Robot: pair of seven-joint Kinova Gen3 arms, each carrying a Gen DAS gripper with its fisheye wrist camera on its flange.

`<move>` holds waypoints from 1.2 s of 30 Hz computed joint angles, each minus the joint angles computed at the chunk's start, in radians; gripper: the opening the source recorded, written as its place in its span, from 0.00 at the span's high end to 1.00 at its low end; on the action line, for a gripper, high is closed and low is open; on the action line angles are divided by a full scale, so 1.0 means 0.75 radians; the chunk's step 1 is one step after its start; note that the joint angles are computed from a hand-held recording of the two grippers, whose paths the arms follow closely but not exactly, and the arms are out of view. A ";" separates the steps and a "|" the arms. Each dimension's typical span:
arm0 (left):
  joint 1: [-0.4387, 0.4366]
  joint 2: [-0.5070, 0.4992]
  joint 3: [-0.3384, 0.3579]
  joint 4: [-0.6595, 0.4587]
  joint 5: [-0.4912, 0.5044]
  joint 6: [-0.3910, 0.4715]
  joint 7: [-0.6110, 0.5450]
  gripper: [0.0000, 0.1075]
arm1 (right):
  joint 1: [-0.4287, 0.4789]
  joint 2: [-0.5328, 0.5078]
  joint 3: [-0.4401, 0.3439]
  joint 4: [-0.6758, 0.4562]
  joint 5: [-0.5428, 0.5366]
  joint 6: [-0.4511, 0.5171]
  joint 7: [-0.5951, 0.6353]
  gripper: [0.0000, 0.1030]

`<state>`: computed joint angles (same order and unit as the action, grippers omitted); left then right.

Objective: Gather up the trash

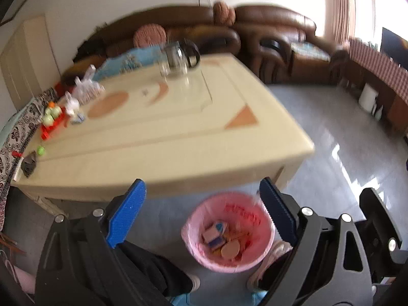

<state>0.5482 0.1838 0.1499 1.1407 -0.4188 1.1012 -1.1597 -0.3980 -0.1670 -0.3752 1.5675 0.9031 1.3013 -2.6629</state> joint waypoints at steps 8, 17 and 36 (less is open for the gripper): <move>-0.017 -0.114 0.023 0.004 -0.043 -0.041 0.091 0.10 | -0.049 -0.016 -0.132 -0.111 0.194 0.169 -0.050 0.07; -0.068 -0.164 0.075 -0.011 -0.016 0.010 0.111 0.10 | -0.067 -0.017 -0.246 -0.159 0.299 0.282 -0.095 0.07; -0.044 -0.191 0.120 0.013 -0.171 0.027 0.206 0.10 | -0.184 0.017 -0.205 -0.214 0.333 0.376 -0.107 0.07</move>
